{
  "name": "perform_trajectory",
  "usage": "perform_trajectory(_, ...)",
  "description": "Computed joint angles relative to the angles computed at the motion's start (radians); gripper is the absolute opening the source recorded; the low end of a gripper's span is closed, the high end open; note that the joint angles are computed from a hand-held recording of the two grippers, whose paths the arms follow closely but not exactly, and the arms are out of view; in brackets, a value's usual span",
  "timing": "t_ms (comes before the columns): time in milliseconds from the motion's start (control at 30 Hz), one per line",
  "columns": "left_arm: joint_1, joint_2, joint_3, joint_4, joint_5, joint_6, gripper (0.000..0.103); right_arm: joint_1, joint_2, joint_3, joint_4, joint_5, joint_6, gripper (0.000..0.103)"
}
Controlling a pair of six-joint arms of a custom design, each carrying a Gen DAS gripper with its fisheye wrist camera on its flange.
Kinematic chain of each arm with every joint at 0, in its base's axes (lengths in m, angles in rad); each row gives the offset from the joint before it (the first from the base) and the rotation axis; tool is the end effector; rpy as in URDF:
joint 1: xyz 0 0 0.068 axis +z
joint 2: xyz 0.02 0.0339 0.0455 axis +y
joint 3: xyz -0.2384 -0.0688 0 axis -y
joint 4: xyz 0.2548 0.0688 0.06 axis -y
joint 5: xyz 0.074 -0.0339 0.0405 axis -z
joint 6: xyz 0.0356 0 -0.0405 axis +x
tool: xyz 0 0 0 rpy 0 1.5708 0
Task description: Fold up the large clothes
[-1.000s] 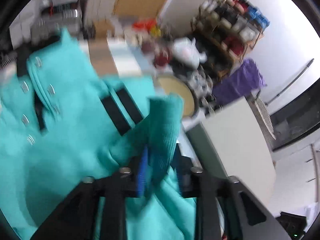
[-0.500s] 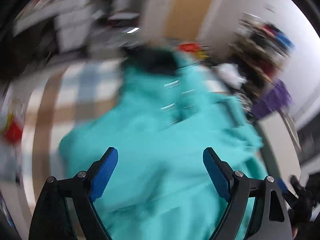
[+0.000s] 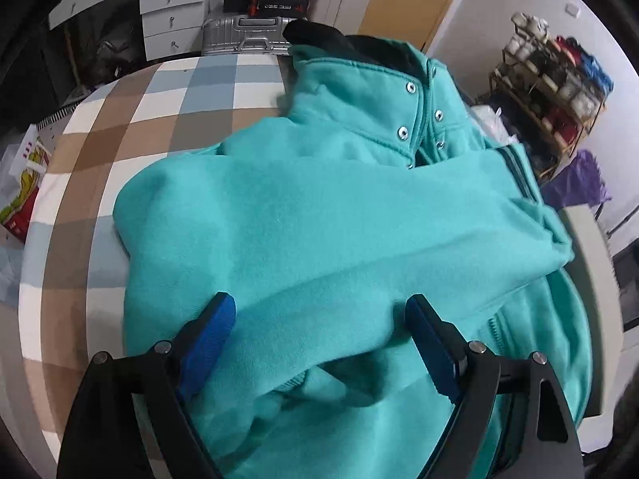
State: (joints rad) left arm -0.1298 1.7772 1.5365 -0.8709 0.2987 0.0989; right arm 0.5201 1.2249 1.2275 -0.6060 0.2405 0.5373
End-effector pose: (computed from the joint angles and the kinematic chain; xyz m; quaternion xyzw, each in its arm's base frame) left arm 0.3740 -0.0594 0.2475 0.1435 0.9528 -0.1484 0.2228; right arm 0.2500 0.1334 0.3368 0.0633 0.8784 0.1412 0.4522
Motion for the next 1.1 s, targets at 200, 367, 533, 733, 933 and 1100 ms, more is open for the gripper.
perform_trajectory(200,0.046,0.077,0.071,-0.033,-0.004,0.067,0.084,-0.059,0.562,0.539,-0.202,-0.076,-0.231,0.098)
perform_trajectory(367,0.034,0.079,0.091,-0.056,-0.026,0.077,0.085,-0.061,0.85,0.714,-0.325,-0.006,-0.291,0.093)
perform_trajectory(533,0.056,0.067,0.151,-0.112,0.139,0.064,0.085,-0.074,0.77,0.559,-0.229,-0.032,-0.337,0.091)
perform_trajectory(733,-0.025,0.163,0.199,-0.129,0.034,0.047,0.085,-0.092,0.608,0.372,-0.084,-0.07,-0.336,0.091)
perform_trajectory(933,-0.069,0.168,0.138,-0.06,-0.08,0.07,0.085,-0.057,0.669,0.395,-0.135,0.007,-0.421,0.091)
perform_trajectory(1100,-0.064,0.17,0.124,-0.039,-0.071,0.078,0.085,-0.083,0.616,0.433,-0.146,0.003,-0.426,0.091)
